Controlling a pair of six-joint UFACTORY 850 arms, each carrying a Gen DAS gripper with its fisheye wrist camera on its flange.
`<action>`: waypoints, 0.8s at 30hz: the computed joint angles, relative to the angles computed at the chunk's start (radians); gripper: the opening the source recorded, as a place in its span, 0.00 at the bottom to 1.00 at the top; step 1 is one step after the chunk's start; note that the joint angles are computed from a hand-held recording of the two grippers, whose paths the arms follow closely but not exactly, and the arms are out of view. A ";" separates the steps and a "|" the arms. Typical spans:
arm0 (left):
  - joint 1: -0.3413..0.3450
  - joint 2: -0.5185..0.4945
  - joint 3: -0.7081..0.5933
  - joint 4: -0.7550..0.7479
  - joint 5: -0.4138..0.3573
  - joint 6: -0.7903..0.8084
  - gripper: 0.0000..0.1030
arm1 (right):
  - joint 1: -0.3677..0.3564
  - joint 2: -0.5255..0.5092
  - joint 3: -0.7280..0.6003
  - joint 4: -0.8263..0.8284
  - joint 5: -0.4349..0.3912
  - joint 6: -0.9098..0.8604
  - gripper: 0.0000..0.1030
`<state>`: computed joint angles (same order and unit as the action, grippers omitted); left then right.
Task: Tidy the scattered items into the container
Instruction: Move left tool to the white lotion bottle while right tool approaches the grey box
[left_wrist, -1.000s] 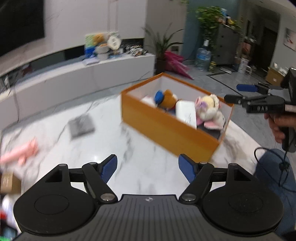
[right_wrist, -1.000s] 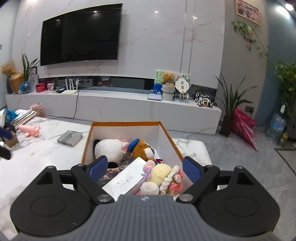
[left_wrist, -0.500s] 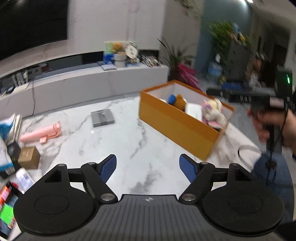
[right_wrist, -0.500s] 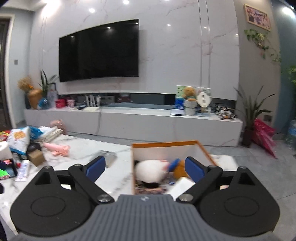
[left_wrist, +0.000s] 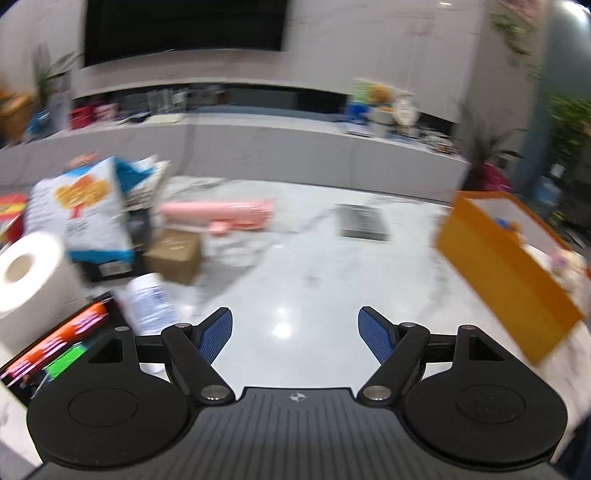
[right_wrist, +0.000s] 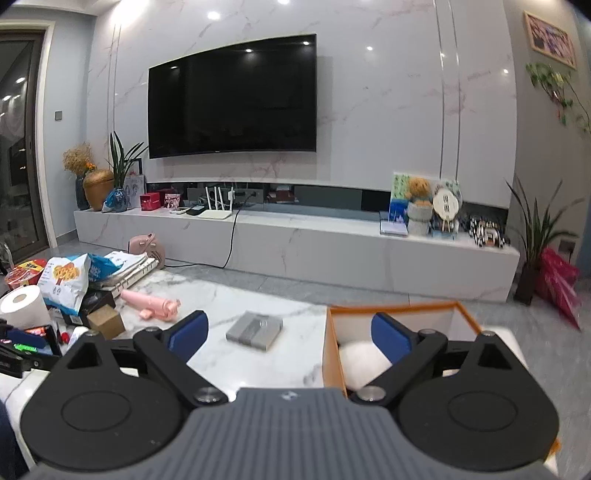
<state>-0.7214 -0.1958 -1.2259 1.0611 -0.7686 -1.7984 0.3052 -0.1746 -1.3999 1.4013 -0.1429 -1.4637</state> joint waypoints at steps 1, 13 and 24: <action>0.009 0.002 0.009 -0.007 -0.012 -0.016 0.86 | 0.008 -0.015 -0.023 -0.047 0.012 0.044 0.94; 0.103 -0.019 0.048 -0.044 -0.005 -0.014 0.86 | 0.072 -0.192 -0.252 -0.732 0.004 0.711 0.94; 0.230 -0.224 -0.202 -0.269 -0.158 0.379 0.86 | 0.106 -0.327 -0.407 -1.075 -0.087 1.086 0.94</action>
